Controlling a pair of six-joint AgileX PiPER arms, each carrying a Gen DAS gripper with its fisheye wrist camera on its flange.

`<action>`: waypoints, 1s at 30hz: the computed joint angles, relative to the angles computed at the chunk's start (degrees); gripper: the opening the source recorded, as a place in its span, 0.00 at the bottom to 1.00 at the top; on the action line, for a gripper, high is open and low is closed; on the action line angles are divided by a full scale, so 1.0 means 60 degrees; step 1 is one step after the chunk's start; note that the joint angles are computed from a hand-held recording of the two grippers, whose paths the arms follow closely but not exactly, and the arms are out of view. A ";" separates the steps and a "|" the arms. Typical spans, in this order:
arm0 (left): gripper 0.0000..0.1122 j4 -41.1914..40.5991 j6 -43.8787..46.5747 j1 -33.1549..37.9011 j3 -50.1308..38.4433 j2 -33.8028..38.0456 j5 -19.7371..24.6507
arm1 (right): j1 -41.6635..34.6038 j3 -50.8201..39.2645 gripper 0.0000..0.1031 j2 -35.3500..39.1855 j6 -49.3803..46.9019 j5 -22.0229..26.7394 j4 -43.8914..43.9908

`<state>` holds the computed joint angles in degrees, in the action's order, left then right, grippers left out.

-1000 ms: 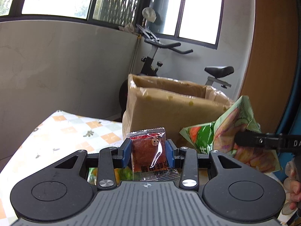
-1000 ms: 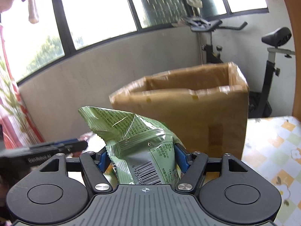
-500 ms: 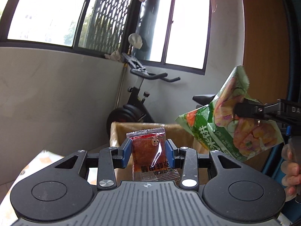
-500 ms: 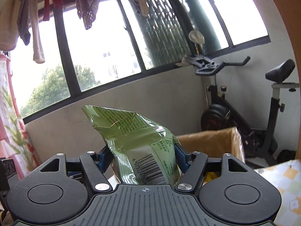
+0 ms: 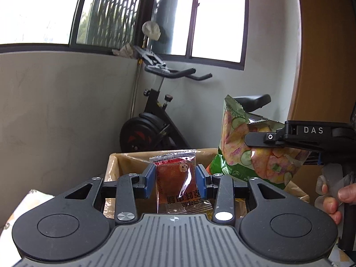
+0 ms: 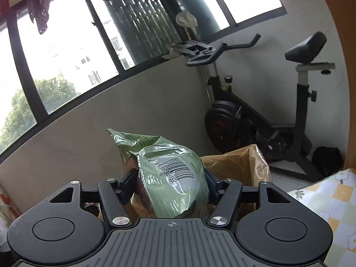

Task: Organize snacks
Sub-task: 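Carry both packets over the box and open both tools to drop them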

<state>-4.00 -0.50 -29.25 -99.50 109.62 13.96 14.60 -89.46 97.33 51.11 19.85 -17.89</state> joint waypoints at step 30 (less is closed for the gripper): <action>0.60 0.1168 -0.1031 0.0365 0.0001 -0.0446 0.1168 | 0.0465 0.1220 0.64 -0.0875 -0.0173 0.0515 -0.0017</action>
